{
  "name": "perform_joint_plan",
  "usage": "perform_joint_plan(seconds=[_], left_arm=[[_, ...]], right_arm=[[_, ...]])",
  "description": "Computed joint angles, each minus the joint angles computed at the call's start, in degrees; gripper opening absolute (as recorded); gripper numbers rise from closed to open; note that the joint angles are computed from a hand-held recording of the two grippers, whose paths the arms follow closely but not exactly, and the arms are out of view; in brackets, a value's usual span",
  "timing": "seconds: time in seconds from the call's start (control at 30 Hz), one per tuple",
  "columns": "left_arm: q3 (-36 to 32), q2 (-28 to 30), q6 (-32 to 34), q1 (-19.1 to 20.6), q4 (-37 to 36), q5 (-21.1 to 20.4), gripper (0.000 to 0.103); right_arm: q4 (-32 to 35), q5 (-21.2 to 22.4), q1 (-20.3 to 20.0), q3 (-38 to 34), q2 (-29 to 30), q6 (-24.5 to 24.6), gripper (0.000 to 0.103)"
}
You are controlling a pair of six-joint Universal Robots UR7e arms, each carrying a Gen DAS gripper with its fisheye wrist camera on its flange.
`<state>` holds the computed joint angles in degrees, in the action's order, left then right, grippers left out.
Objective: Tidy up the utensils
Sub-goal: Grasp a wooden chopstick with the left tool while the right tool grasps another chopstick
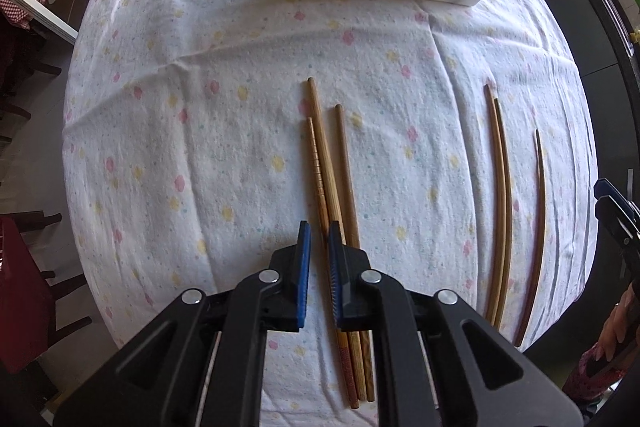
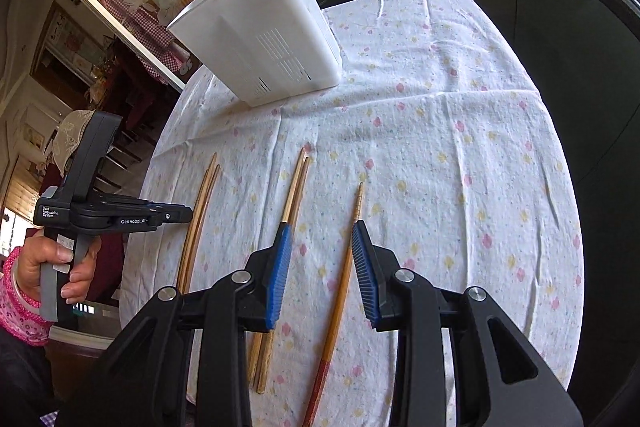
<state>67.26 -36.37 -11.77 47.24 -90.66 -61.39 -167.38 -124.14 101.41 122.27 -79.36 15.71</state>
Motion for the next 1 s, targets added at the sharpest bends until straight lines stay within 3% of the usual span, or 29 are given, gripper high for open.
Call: perform_joint_plan(seconds=[0.27, 0.63, 0.97, 1.0], left_arm=[[-1.0, 1.2, -1.1, 0.1, 2.2, 1.8, 0.009], [0.1, 0.8, 0.4, -0.3, 2.3, 3.3, 0.009], [0.9, 0.5, 2.4, -0.5, 1.4, 4.0, 0.009], [1.1, 0.4, 2.7, -0.5, 1.1, 4.2, 0.009]], right_arm=[[6.2, -2.8, 0.5, -1.7, 0.3, 2.3, 0.034], [32.0, -1.2, -2.7, -11.1, 4.3, 11.5, 0.031], [55.7, -8.4, -1.0, -23.6, 13.1, 20.6, 0.026], [57.4, -8.2, -0.9, -24.7, 13.7, 21.3, 0.022]])
